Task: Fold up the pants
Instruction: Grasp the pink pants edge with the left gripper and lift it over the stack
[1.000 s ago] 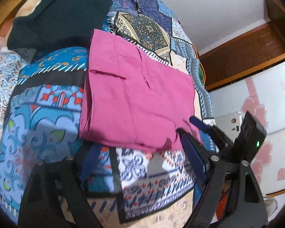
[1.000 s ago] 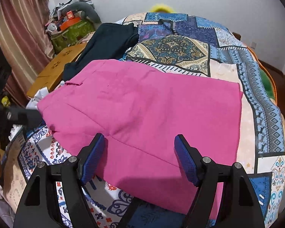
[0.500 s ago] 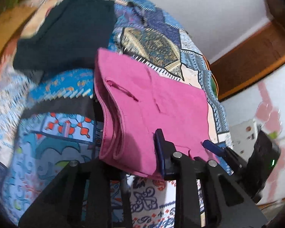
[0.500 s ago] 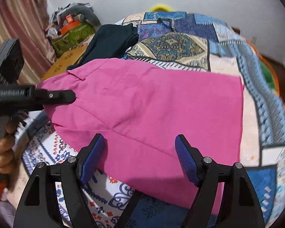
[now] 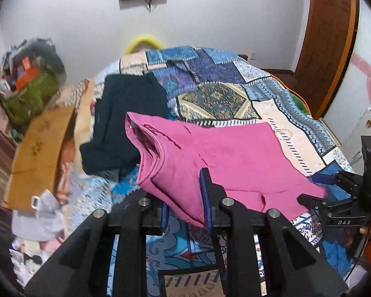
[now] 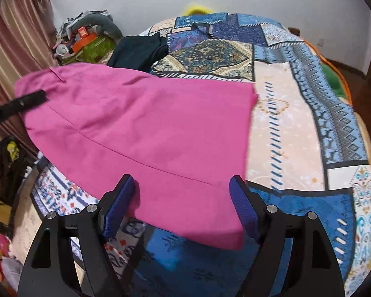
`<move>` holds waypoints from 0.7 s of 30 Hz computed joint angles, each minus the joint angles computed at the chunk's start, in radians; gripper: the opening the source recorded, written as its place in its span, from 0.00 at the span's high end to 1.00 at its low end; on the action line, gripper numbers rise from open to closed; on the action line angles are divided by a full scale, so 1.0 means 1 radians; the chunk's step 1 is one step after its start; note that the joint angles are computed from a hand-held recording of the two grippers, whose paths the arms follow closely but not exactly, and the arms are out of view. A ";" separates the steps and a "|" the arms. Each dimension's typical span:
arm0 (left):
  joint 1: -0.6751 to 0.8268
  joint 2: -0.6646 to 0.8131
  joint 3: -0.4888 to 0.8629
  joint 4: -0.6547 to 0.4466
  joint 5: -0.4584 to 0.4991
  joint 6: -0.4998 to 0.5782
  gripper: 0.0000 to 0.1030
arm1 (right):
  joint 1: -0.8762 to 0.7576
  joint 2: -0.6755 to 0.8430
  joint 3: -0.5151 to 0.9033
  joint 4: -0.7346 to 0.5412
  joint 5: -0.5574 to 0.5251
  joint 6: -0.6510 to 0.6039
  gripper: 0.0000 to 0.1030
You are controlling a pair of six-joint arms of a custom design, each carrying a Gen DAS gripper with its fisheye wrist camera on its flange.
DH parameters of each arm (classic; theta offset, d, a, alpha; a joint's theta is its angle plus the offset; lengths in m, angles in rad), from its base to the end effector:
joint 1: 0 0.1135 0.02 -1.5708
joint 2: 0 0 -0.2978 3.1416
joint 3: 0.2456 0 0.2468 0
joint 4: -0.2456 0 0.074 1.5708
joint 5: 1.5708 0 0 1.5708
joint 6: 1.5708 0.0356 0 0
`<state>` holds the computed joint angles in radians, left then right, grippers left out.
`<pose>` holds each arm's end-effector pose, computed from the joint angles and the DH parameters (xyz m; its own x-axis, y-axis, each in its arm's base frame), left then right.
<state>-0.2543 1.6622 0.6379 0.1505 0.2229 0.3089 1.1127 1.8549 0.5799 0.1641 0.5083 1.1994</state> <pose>0.2813 -0.0812 0.1534 -0.5906 0.4599 -0.6631 0.5902 0.8066 0.0337 0.1382 0.2411 0.0937 -0.7849 0.2489 -0.5675 0.1196 0.9594 0.2553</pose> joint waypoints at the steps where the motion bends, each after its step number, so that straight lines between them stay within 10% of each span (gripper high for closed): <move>1: -0.006 -0.006 0.002 -0.001 -0.002 0.000 0.79 | 0.003 0.000 0.001 -0.014 0.003 0.011 0.26; 21: -0.297 0.118 0.288 -0.194 0.068 -0.143 0.84 | 0.002 0.011 -0.059 0.094 -0.015 0.043 0.26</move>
